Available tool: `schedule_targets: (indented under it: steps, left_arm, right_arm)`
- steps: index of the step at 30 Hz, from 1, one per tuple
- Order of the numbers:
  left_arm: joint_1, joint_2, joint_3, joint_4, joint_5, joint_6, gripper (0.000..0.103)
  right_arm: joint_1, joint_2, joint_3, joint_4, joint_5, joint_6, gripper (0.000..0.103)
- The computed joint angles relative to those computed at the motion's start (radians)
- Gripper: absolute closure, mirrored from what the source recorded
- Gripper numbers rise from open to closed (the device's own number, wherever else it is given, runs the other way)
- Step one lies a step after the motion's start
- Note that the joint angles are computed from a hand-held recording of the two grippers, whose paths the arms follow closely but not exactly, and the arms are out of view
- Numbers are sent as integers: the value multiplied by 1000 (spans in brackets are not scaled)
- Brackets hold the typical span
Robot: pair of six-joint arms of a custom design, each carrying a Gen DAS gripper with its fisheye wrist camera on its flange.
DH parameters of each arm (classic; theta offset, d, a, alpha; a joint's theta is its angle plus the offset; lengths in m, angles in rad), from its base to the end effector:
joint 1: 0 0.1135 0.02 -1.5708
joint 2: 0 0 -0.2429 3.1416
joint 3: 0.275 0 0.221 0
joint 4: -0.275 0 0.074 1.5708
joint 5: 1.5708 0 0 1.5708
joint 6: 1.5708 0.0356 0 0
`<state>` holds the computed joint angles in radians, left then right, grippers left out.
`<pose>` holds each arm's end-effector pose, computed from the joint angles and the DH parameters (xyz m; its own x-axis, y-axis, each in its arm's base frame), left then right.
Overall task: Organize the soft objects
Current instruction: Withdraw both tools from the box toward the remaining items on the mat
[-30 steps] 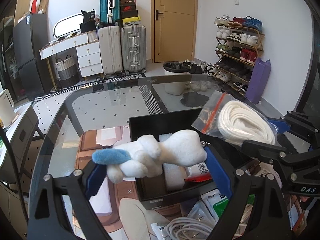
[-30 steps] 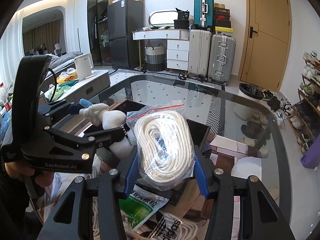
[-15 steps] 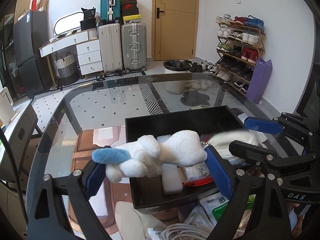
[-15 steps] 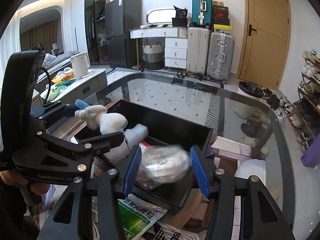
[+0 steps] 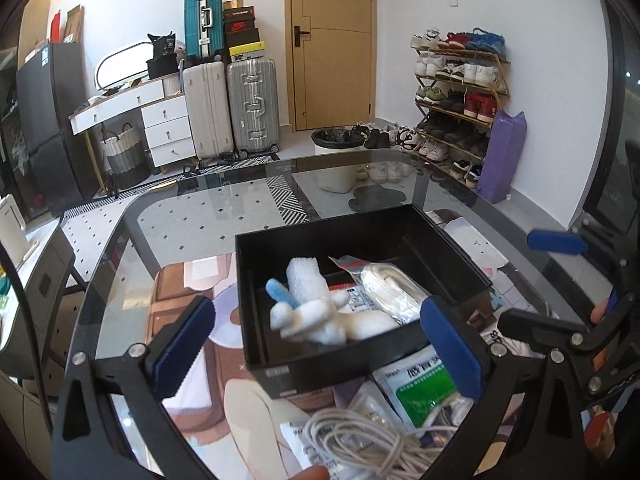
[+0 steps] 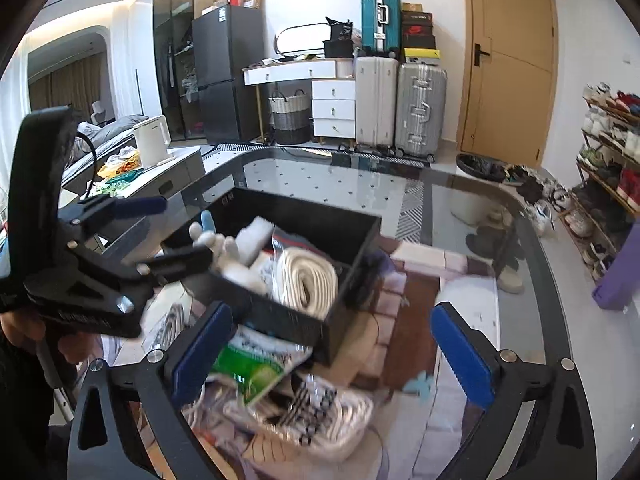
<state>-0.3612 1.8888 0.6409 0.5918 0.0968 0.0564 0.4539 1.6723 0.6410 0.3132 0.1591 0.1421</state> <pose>0.2860 -0.1117 0.0948 -0.5459 0.2662 -0.7944 0.4549 0.8904 -0.0142 0.2609 0.1210 0.1317 -0.6315 -0.1525 -0.7602 -0.2387 0.9711 0.0035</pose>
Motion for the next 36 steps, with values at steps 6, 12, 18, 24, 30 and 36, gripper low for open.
schedule_targets:
  steps: [6, 12, 18, 24, 30, 36]
  left_arm:
    - [29, -77, -116, 52, 28, -21, 0]
    - [39, -103, -208, 111, 18, -28, 0]
    - [36, -98, -245, 137, 4, -27, 0]
    - [21, -84, -269, 166, -13, -25, 0]
    - [23, -70, -259, 147, 0, -18, 0]
    - [16, -46, -243, 131, 8, -19, 0]
  right_arm:
    - [12, -20, -67, 13, 6, 47, 1]
    - [31, -14, -109, 48, -4, 73, 1]
    - [59, 10, -102, 35, -3, 78, 1]
    - [78, 29, -89, 5, -1, 66, 1]
    - [70, 95, -53, -33, -21, 56, 1]
    - [79, 130, -43, -21, -41, 56, 1]
